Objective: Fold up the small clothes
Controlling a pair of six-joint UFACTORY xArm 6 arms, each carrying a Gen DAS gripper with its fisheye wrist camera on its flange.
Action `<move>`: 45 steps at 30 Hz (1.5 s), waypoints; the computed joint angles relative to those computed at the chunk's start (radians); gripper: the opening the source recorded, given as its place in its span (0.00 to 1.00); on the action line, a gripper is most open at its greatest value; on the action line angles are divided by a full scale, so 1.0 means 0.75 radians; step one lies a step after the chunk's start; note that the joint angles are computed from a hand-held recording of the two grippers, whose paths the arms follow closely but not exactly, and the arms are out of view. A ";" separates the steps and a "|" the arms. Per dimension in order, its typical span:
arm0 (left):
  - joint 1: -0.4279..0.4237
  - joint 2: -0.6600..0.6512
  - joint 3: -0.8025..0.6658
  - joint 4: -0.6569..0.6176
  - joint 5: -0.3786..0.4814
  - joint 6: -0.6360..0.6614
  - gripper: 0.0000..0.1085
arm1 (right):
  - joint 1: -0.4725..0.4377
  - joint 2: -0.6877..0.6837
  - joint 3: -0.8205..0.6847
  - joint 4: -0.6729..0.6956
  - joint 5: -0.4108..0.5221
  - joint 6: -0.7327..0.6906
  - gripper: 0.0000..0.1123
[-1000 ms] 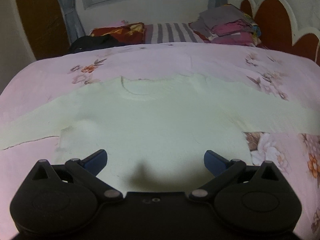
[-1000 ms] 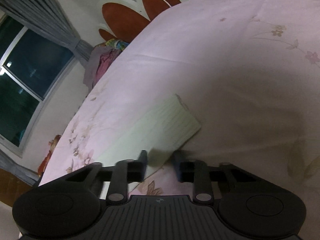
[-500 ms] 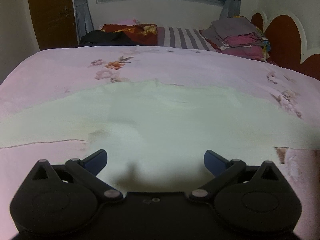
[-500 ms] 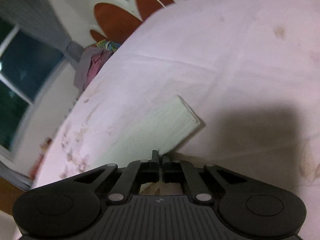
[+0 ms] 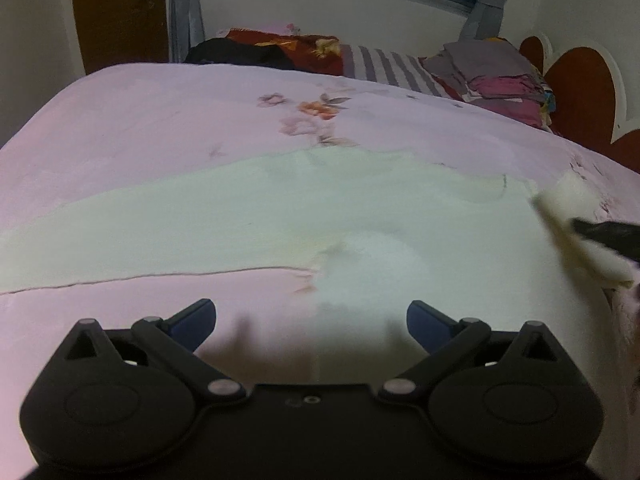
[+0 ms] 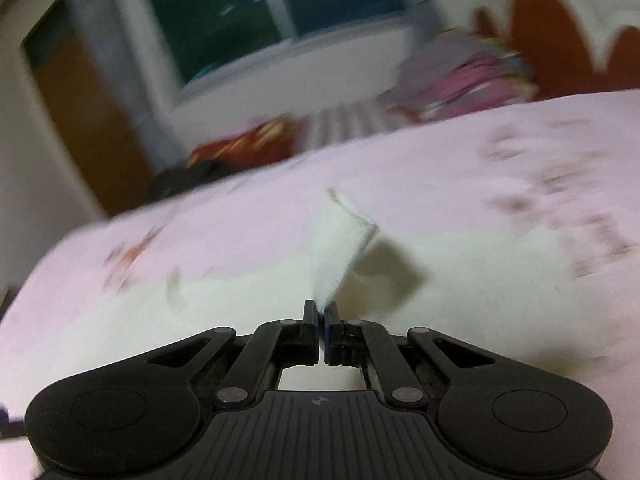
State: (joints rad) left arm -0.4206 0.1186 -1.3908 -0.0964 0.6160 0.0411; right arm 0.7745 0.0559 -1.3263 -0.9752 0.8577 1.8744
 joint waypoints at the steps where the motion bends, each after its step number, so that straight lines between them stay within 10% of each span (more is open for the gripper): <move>1: 0.016 -0.007 0.006 -0.017 0.010 0.016 0.90 | 0.008 0.109 -0.104 0.024 -0.025 -0.049 0.01; 7: 0.046 -0.032 0.048 -0.160 0.062 0.121 0.81 | 0.036 0.476 -0.469 0.150 -0.097 -0.221 0.03; 8: 0.046 -0.027 0.043 -0.189 0.065 0.137 0.83 | 0.043 0.502 -0.498 0.133 -0.083 -0.216 0.09; 10: 0.034 -0.009 0.030 -0.207 0.036 0.133 0.91 | 0.028 0.512 -0.511 0.122 -0.105 -0.248 0.56; 12: 0.019 0.027 -0.009 -0.234 0.018 0.133 0.94 | 0.050 0.515 -0.544 0.058 -0.013 -0.269 0.68; 15: -0.019 0.140 -0.139 -0.331 0.036 0.162 0.90 | 0.053 0.399 -0.407 0.025 -0.049 -0.188 0.68; 21: -0.103 0.438 -0.501 -0.590 0.209 0.179 0.51 | 0.095 0.045 0.029 0.034 0.000 0.094 0.35; 30: -0.184 0.739 -0.824 -0.632 0.184 0.027 0.42 | 0.115 -0.319 0.416 0.016 0.054 0.434 0.34; 32: -0.198 0.810 -0.921 -0.611 0.186 -0.001 0.29 | 0.111 -0.336 0.432 0.036 0.052 0.428 0.34; 33: -0.205 0.827 -0.944 -0.602 0.185 0.013 0.02 | 0.098 -0.334 0.440 0.039 0.036 0.430 0.34; 34: -0.207 0.862 -1.000 -0.572 0.215 0.012 0.03 | 0.093 -0.333 0.448 0.046 0.023 0.428 0.34; 45: -0.103 0.477 -0.457 -0.575 -0.120 0.086 0.03 | 0.051 -0.313 0.452 0.075 0.001 0.364 0.34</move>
State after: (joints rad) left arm -0.4975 0.4763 -1.7335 -0.5275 0.5262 0.1059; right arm 0.8127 -0.1792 -0.9869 -0.9192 0.8586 2.1476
